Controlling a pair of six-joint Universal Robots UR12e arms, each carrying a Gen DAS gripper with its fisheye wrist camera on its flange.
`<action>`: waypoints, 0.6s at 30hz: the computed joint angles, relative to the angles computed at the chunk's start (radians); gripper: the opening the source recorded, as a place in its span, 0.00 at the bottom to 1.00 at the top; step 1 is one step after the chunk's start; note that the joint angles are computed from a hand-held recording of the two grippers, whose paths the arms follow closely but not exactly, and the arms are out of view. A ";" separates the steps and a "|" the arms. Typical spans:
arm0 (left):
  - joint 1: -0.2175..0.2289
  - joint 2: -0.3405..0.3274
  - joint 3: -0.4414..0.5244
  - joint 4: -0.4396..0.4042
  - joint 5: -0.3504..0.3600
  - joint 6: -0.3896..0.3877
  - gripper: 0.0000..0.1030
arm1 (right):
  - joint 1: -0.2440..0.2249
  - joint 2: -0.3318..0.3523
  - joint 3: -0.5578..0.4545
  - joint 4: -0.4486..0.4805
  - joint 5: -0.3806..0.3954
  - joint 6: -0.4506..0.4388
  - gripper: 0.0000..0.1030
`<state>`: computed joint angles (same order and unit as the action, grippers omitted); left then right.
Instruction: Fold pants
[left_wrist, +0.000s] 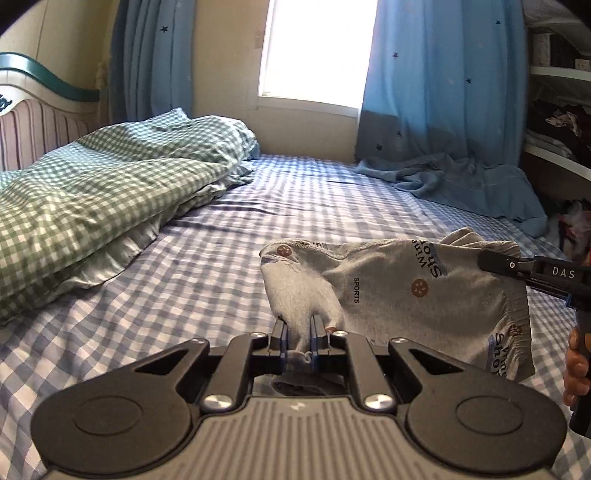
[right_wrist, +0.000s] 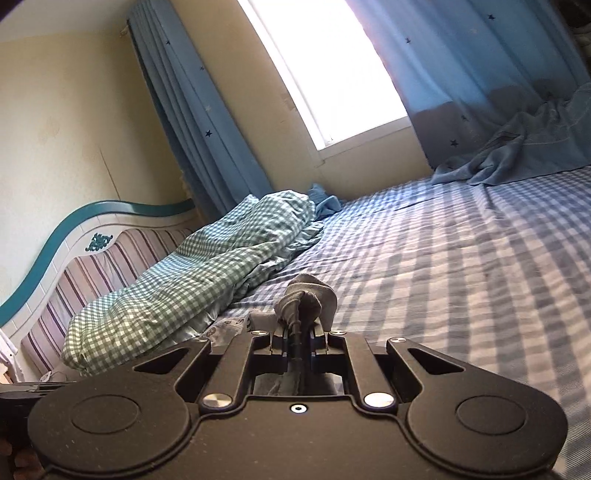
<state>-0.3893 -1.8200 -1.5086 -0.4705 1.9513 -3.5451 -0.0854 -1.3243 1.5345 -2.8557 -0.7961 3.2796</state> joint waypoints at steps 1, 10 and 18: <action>0.011 0.004 -0.014 -0.009 -0.003 -0.017 0.11 | 0.014 0.019 -0.016 0.025 0.001 0.009 0.10; 0.069 0.050 -0.160 -0.015 -0.094 -0.121 0.12 | 0.060 0.059 -0.016 0.160 -0.097 -0.011 0.10; 0.057 0.043 -0.161 0.001 -0.065 -0.105 0.13 | 0.060 0.057 -0.012 0.165 -0.112 -0.034 0.10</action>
<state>-0.3325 -1.7769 -1.6701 -0.4695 1.8866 -3.6505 -0.0250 -1.2669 1.5226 -2.6907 -0.9080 3.2454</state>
